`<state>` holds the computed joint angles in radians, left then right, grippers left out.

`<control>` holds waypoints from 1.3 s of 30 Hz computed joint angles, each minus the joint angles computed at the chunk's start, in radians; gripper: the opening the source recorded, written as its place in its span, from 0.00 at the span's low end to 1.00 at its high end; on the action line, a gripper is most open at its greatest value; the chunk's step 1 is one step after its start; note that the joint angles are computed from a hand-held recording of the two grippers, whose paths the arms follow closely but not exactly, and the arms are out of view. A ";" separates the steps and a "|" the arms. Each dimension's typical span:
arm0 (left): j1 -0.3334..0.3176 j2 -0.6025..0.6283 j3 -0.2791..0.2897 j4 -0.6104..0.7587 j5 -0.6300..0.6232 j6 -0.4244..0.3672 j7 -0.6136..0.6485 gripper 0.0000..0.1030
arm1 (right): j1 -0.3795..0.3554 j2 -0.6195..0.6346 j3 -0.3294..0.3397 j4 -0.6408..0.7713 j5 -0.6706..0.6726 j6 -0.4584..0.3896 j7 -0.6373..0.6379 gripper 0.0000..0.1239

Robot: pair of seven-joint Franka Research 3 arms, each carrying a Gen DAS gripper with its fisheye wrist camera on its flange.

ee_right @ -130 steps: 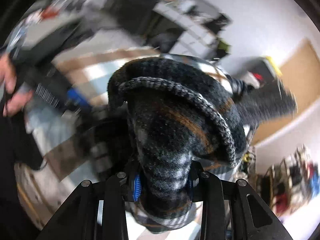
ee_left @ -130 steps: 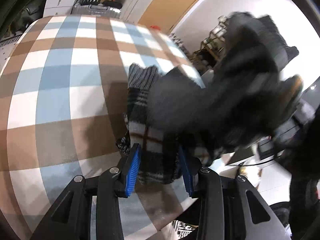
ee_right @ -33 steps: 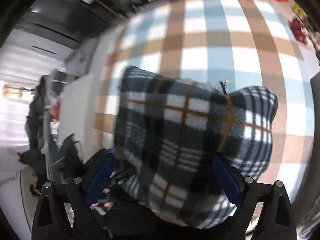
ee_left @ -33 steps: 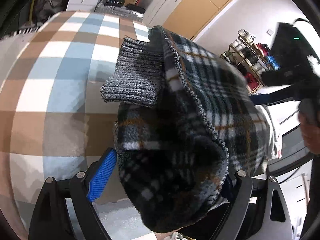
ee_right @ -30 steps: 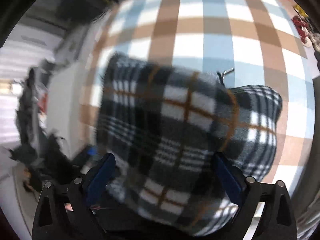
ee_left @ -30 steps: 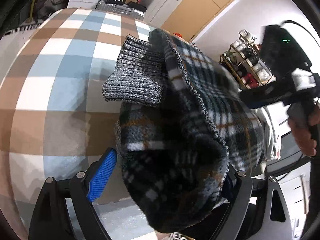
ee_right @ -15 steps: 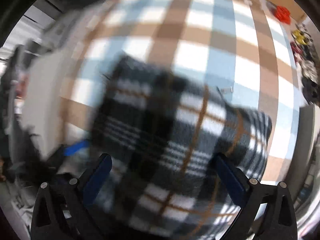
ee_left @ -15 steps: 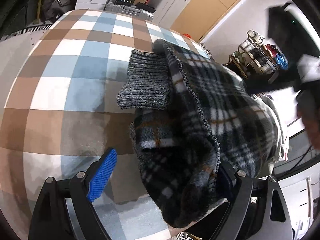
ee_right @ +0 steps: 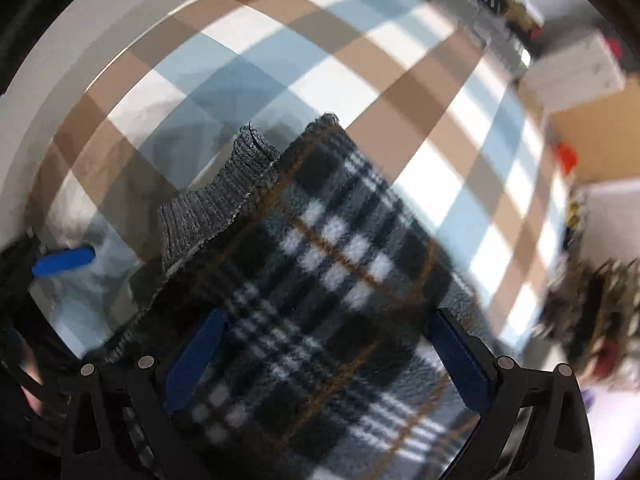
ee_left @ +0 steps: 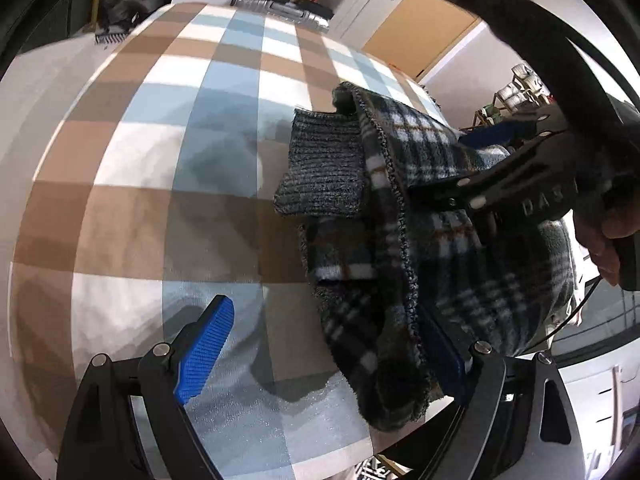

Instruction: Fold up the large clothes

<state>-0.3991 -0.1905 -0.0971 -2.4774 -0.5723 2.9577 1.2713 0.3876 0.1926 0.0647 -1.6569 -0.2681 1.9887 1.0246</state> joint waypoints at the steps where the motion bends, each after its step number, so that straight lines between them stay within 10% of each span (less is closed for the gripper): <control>1: 0.008 0.003 -0.006 0.003 0.015 -0.004 -0.012 0.85 | -0.002 0.025 -0.003 0.034 0.014 -0.040 0.007 0.83; 9: 0.073 0.011 -0.056 0.015 0.265 -0.027 -0.200 0.85 | -0.020 0.037 -0.016 0.015 0.072 0.003 0.022 0.83; 14: -0.014 -0.006 0.008 -0.006 0.089 0.014 -0.065 0.85 | -0.083 0.032 -0.016 0.187 0.275 -0.201 -0.036 0.82; 20: 0.004 -0.108 -0.014 -0.074 0.167 0.099 -0.163 0.83 | -0.185 -0.085 -0.054 0.164 0.414 -0.359 -0.116 0.83; 25: -0.099 -0.231 0.040 -0.076 0.188 0.181 -0.176 0.83 | -0.295 -0.026 -0.095 0.224 0.645 -0.562 -0.075 0.83; 30: -0.323 -0.102 0.191 0.132 0.232 0.037 -0.028 0.83 | -0.369 0.061 -0.097 0.235 0.830 -0.625 0.006 0.83; 34: -0.339 0.076 0.218 0.267 0.007 -0.129 0.108 0.82 | -0.405 0.092 -0.086 0.240 0.890 -0.663 0.017 0.83; 39: -0.332 0.109 0.201 0.222 -0.385 -0.031 0.350 0.77 | -0.375 0.077 -0.073 0.190 0.840 -0.610 0.016 0.83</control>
<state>-0.7314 -0.0813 0.1043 -2.2551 -0.9573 2.9270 1.6217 0.0128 0.2692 -0.0081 -1.4671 0.5717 1.3787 1.0401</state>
